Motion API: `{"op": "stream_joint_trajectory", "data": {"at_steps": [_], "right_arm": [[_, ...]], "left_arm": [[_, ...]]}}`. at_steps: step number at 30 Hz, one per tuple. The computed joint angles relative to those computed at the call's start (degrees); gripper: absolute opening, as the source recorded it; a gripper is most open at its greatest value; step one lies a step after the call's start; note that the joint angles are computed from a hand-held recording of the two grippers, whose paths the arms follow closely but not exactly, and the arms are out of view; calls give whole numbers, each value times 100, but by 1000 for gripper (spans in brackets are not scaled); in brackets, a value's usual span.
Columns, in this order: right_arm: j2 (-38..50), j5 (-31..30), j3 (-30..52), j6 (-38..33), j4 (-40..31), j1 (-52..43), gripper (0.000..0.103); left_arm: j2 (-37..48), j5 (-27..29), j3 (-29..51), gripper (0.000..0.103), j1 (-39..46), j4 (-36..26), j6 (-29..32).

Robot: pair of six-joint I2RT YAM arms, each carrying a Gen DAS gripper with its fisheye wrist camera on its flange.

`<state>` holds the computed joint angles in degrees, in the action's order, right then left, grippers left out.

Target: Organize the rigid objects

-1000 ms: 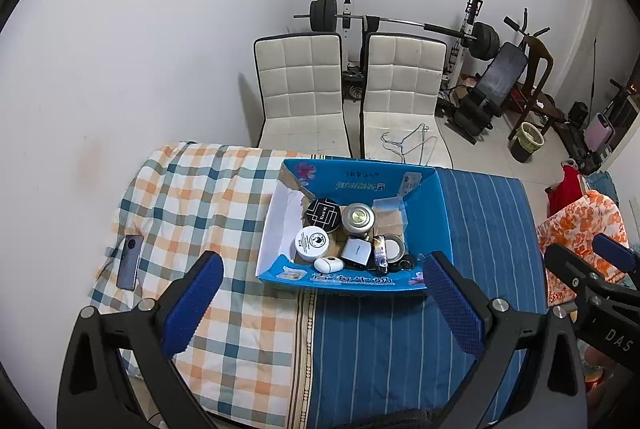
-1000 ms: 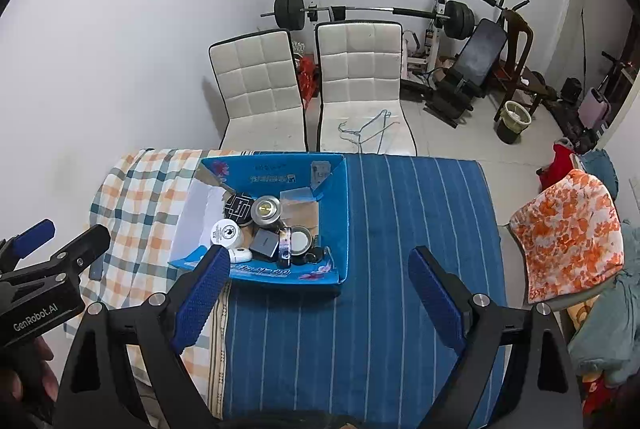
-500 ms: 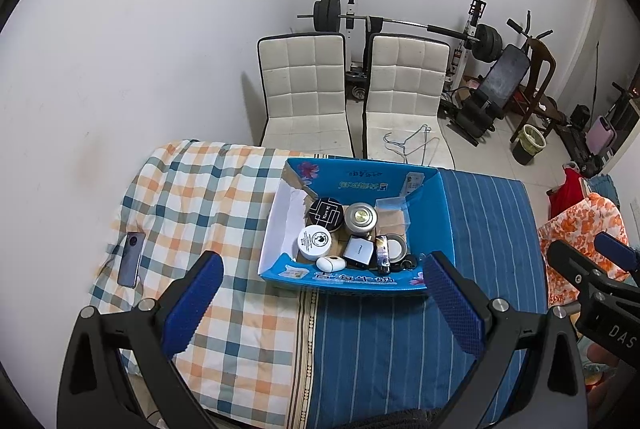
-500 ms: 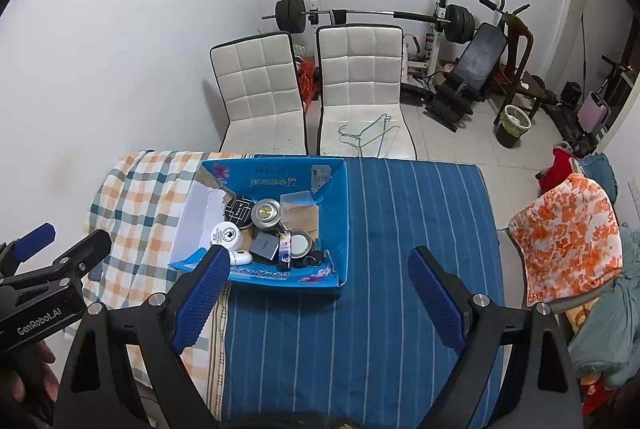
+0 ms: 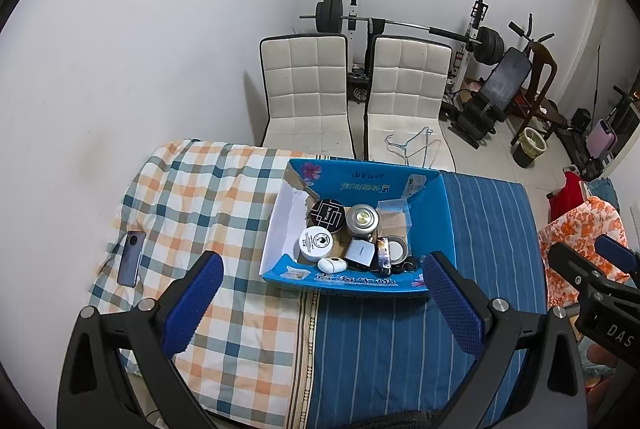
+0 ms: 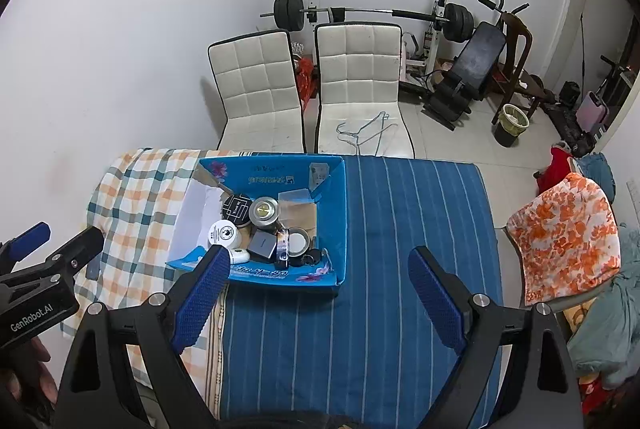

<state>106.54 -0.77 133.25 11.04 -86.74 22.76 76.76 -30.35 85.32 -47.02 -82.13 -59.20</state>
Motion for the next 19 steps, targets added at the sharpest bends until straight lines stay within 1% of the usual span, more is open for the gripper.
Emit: {"op": "stream_joint_trajectory", "data": {"at_steps": [19], "right_arm": [[4,29,28,-53,-33,-48,93]], "left_arm": [[48,-5,6,102,-11,86,5]]}}
